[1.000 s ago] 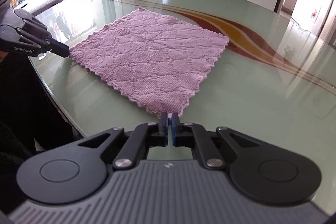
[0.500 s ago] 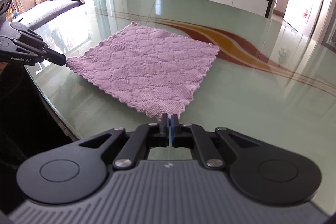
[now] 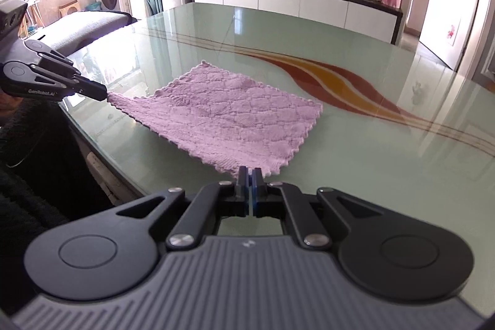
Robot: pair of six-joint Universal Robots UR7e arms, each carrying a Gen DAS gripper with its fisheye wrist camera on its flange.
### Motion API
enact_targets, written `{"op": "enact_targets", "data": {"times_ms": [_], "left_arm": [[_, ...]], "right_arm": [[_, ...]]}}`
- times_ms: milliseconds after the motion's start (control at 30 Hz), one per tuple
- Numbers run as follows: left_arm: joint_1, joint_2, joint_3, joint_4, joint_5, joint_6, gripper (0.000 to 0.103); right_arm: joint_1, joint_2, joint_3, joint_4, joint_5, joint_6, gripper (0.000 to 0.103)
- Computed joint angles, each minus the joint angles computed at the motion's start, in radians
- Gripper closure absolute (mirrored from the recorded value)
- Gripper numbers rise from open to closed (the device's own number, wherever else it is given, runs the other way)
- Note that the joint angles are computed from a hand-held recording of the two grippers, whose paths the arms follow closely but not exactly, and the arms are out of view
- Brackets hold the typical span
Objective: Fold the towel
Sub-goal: 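Lift both held corners and fold them over toward the opposite towel edge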
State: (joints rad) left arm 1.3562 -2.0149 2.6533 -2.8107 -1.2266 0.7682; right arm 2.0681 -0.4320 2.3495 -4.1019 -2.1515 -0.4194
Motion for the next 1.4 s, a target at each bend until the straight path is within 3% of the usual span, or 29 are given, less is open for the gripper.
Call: {"op": "enact_targets", "data": {"times_ms": [567, 1400], "left_arm": [[-0.018, 0.082, -0.037, -0.086, -0.025, 0.023, 0.103], [-0.033, 0.361, -0.164, -0.296, 0.026, 0.053, 0.103]], "right_arm": [[-0.028, -0.022, -0.050, -0.007, 0.011, -0.033, 0.102], [-0.085, -0.004, -0.188, 0.030, 0.004, -0.100, 0.102]]}}
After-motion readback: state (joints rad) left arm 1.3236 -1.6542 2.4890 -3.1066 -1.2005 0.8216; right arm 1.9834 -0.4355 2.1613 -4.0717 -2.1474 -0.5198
